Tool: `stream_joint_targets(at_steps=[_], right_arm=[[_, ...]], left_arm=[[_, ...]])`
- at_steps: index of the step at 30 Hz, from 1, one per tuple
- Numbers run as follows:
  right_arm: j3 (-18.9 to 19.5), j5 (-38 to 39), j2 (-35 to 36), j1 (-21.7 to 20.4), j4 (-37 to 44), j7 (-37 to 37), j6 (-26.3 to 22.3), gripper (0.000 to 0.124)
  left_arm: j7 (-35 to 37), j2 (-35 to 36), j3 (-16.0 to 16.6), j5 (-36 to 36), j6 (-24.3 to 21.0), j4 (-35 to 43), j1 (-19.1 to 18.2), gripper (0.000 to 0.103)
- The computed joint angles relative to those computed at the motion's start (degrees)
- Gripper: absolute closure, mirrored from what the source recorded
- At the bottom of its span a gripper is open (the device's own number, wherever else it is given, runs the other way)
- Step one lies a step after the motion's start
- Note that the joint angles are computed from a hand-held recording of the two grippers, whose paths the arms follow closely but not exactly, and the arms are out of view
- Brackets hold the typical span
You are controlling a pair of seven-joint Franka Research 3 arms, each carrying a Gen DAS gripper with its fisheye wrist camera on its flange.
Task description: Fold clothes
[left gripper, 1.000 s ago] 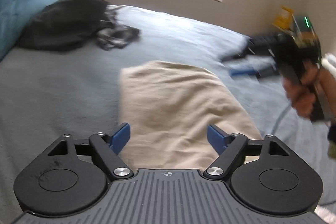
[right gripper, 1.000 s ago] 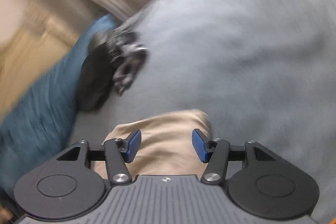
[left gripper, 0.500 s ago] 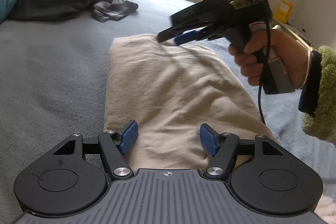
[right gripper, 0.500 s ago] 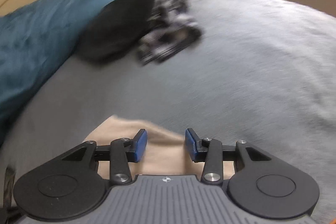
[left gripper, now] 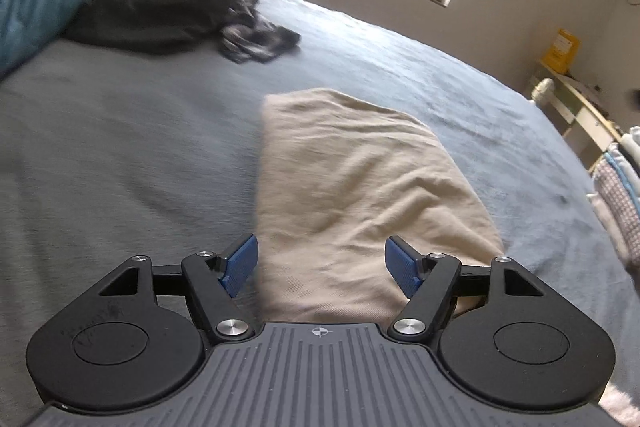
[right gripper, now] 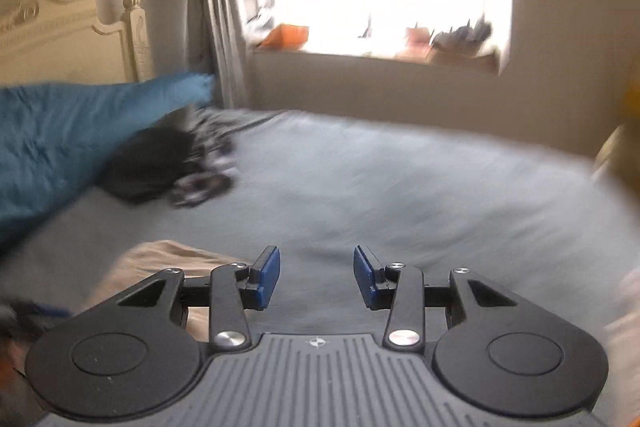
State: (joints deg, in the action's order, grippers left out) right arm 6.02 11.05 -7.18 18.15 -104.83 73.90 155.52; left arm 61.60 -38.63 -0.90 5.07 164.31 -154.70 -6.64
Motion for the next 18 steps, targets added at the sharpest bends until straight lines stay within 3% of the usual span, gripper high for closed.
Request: stream_joint_targets(at_steps=[3,7,13,16,18], right_arm=[[-0.7,-4.7,-7.7,-0.8,-3.9,-7.3,-0.4,0.080],[-2.5,1.4,-11.4,3.7,-7.6,-21.4,-7.2,0.080],[-1.3,20.2,-5.8,10.4,-13.5,-29.4,-8.3,0.080],[0.8,25.2,-0.6,11.5,-11.0,-29.3,-6.1,0.080],[1.3,28.3,2.5,11.5,-8.2,-28.8,-7.1,0.080]], left_arm=[[-1.7,-3.4,-2.2,1.3,-2.6,-0.8,1.9,0.032],[-4.1,-7.2,-5.3,3.9,-5.7,-1.7,2.9,0.031],[-4.9,-8.4,-8.6,8.7,-11.9,-1.1,1.8,0.031],[-5.3,-8.1,-10.5,12.3,-13.8,-0.7,2.7,0.030],[-5.7,-7.2,-11.1,14.4,-14.7,-0.2,3.3,0.030]])
